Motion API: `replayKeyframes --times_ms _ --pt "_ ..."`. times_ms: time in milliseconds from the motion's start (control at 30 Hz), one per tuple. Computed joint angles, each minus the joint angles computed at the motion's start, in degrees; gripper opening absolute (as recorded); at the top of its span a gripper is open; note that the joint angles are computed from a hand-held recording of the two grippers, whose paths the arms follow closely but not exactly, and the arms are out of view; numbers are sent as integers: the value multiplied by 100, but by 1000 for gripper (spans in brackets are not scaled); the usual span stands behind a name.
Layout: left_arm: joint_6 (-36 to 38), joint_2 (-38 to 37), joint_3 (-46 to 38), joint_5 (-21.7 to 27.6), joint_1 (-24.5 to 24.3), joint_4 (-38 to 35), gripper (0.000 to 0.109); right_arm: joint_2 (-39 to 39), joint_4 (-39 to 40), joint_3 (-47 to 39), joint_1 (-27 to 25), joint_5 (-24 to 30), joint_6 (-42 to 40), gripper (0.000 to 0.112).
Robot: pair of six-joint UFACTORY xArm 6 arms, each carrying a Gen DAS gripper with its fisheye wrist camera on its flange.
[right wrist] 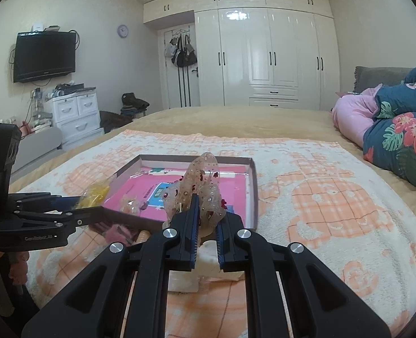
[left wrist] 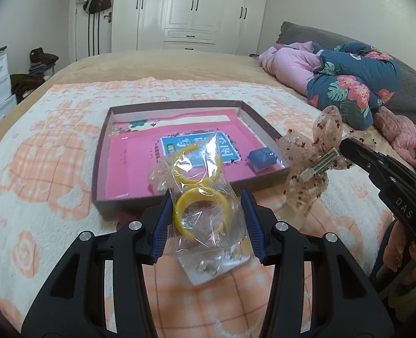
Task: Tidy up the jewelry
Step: 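Carry both items over the pink tray and open both tools to drop them inside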
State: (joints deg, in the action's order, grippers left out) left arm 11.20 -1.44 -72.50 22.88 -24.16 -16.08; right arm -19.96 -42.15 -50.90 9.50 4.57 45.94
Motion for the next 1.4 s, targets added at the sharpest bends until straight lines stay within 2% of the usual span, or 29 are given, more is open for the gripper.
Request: replayKeyframes --times_ms 500,700,1033,1167,1400 --pt "118 954 -1169 319 -63 -39 39 487 -209 -545 -230 142 325 10" --pt "109 1435 -1792 682 -58 -25 39 895 216 -921 -261 228 -125 11" --pt "77 1996 -2575 1022 -39 86 40 1540 694 -1517 -211 385 -800 11" --pt "-9 2132 -2740 1087 -44 201 40 1795 615 -1786 -207 442 -859 11" --pt "-146 2346 -3009 1291 -30 345 40 2221 1044 -2215 -205 462 -1369 11"
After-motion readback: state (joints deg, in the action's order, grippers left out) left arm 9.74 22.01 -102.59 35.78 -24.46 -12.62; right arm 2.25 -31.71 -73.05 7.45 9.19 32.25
